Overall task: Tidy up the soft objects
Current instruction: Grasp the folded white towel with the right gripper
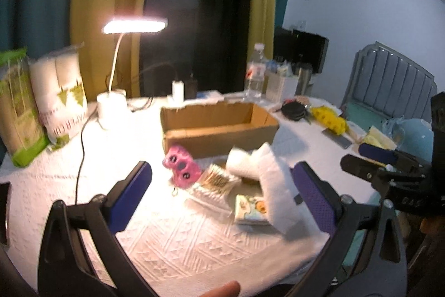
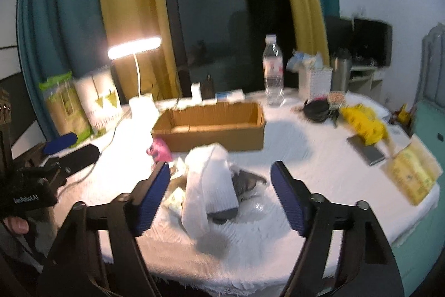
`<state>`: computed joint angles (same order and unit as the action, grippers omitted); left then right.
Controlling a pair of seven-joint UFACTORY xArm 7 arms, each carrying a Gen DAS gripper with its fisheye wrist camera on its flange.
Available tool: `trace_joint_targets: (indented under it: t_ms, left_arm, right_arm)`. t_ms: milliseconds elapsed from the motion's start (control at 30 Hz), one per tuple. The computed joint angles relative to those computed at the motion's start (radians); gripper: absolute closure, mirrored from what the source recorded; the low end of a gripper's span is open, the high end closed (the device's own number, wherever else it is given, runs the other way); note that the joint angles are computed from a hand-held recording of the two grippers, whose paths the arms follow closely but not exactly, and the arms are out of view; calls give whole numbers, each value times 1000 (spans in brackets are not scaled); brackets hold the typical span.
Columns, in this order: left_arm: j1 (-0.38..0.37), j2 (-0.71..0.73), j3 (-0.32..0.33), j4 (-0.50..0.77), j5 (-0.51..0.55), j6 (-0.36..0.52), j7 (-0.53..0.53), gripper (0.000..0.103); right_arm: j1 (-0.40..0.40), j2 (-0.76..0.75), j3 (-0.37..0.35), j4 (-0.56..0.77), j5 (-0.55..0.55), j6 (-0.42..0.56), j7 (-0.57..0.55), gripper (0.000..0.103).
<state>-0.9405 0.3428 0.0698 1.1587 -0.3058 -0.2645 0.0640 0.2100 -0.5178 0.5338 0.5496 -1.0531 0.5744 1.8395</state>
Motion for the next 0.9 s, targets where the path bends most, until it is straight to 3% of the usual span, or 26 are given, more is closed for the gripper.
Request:
trace_joint_targets:
  t_ms: [67,233,433,533,567,633,900]
  left_arm:
    - [44,24,-33,14,18,20,-17,1]
    - [147,79,-101,51,99,70,-85,1]
    - [243,138,-172,108,191,120,-150,1]
    - [253,169,-173,148,230,157,-180,1]
    - [251,178,-168,160,243,168,-191,1]
    - [240,197,-151,192,267,194,-214,1]
    - [189,337,-91,391,360,301,-301,1]
  right_arm:
    - [-15,56,-5,20,-25,-30,0,39]
    - [-8,240,-55,108,-107,-77,-20,50]
    - [29,423,-144,207,-156,-112,-58,51]
    - [53,482,-192,241,-159,-122,-86,56]
    - [61,495,-208,248,-161,-134,-95,73]
    - [77,497,-240,246,-189,-155,-78,94]
    - [96,331,-299,149,-312,-146,31,97]
